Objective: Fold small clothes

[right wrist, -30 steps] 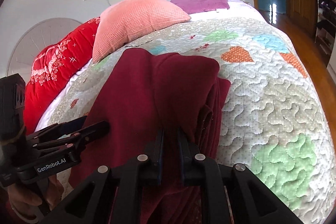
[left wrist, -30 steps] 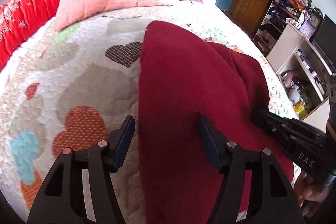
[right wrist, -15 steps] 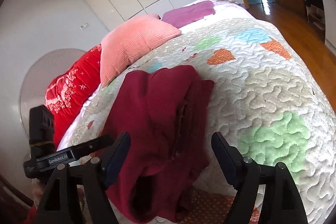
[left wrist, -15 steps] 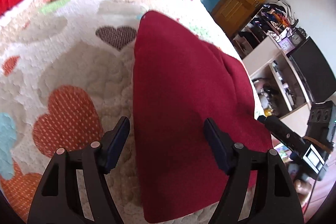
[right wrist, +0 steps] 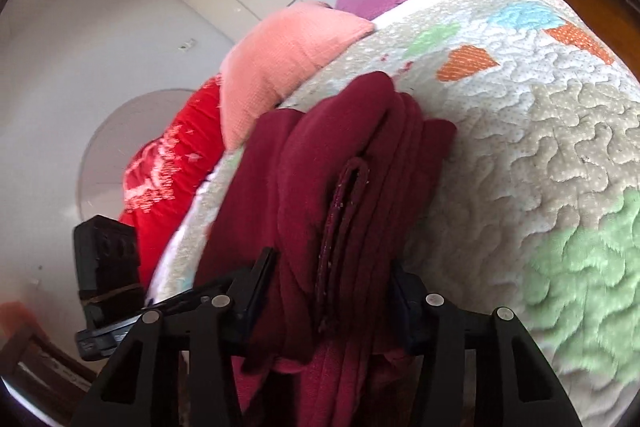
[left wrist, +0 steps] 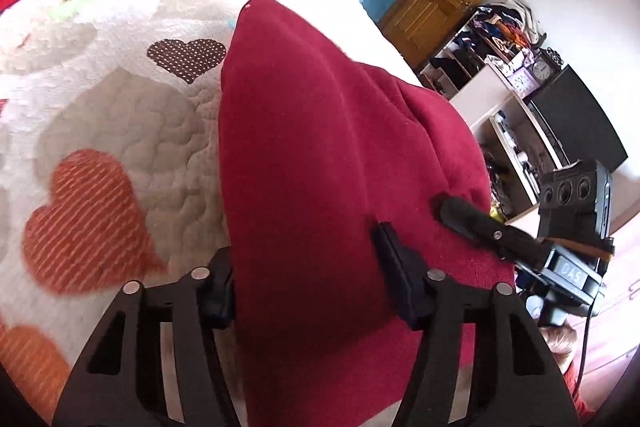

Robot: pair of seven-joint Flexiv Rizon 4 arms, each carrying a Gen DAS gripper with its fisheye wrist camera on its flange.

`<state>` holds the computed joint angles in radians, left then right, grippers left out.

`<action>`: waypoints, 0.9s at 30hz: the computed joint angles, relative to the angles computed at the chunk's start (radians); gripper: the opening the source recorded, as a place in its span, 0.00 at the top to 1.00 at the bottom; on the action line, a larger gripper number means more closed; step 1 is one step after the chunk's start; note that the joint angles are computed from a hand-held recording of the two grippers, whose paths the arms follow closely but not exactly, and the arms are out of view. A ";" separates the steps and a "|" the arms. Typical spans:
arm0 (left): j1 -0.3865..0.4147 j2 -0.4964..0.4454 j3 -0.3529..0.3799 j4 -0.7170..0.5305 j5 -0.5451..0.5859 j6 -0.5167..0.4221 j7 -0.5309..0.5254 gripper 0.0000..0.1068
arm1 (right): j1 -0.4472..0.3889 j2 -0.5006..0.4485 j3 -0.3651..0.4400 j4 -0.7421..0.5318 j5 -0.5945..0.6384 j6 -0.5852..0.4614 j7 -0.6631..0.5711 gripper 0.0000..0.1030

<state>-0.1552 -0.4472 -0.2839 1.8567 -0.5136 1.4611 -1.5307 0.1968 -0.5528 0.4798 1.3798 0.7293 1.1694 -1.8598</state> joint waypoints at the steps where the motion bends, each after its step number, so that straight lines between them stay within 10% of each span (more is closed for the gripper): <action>1: -0.015 0.027 0.017 0.021 0.013 0.002 -0.012 0.46 | -0.009 0.017 0.014 0.015 0.009 -0.002 -0.018 0.52; 7: -0.177 0.222 0.225 0.175 0.229 -0.072 -0.249 0.46 | -0.014 0.150 0.060 0.152 0.117 -0.044 -0.106 0.52; 17: -0.228 0.315 0.332 0.196 0.668 -0.173 -0.720 0.42 | 0.084 0.319 -0.037 0.334 0.089 0.065 -0.044 0.44; 27: -0.212 0.267 0.288 0.039 0.973 -0.380 -0.910 0.42 | 0.359 0.200 -0.257 0.307 -0.548 0.102 0.335 0.74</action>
<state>-0.3675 -0.1801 0.0045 1.8955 0.4598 1.0811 -2.4409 0.5558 -0.3530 0.2227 1.6871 0.1810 1.2718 -1.5244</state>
